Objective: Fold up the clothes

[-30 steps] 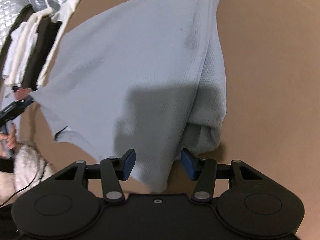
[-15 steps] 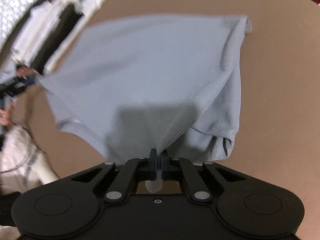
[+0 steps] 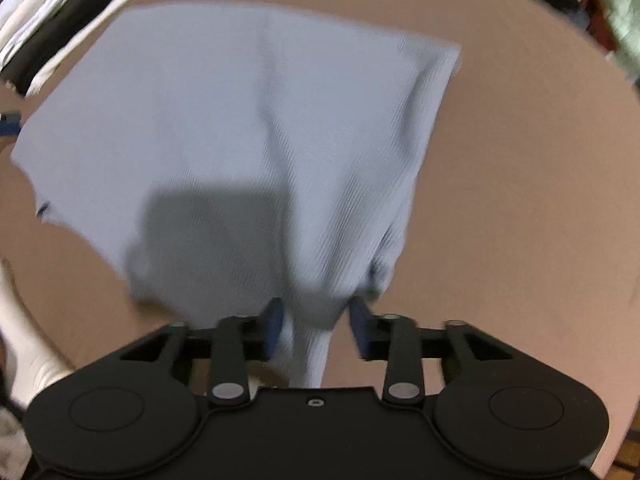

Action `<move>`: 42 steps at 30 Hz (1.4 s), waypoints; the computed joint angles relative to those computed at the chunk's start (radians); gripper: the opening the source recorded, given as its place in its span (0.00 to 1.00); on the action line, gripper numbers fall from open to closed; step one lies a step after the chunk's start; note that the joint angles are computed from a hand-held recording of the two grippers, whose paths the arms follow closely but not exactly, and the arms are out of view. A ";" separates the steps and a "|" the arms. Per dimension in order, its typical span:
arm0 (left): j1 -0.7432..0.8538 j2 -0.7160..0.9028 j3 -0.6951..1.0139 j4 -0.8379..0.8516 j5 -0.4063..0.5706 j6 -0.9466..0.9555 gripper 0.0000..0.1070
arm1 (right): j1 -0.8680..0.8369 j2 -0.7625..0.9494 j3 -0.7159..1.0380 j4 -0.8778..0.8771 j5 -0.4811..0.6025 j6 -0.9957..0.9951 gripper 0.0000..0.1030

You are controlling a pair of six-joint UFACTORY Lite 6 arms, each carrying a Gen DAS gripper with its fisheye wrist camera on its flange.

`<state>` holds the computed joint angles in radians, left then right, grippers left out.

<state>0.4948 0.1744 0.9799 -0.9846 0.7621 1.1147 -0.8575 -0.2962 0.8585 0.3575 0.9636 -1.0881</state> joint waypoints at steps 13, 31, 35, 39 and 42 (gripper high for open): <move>-0.280 0.305 0.444 -0.062 -0.067 -0.185 0.44 | 0.077 0.683 0.451 0.513 -0.283 0.071 0.52; -0.361 0.810 1.083 -0.036 0.069 -0.311 0.26 | -0.056 1.083 0.852 0.759 0.095 0.026 0.54; -0.354 0.816 1.084 -0.089 0.056 -0.288 0.26 | -0.106 1.063 0.870 0.725 0.168 0.082 0.54; -0.399 0.826 1.067 -0.088 -0.031 -0.301 0.26 | -0.130 1.097 0.889 0.701 0.280 0.128 0.55; -0.394 0.825 1.061 -0.129 0.006 -0.253 0.22 | -0.101 1.123 0.913 0.697 0.272 0.145 0.55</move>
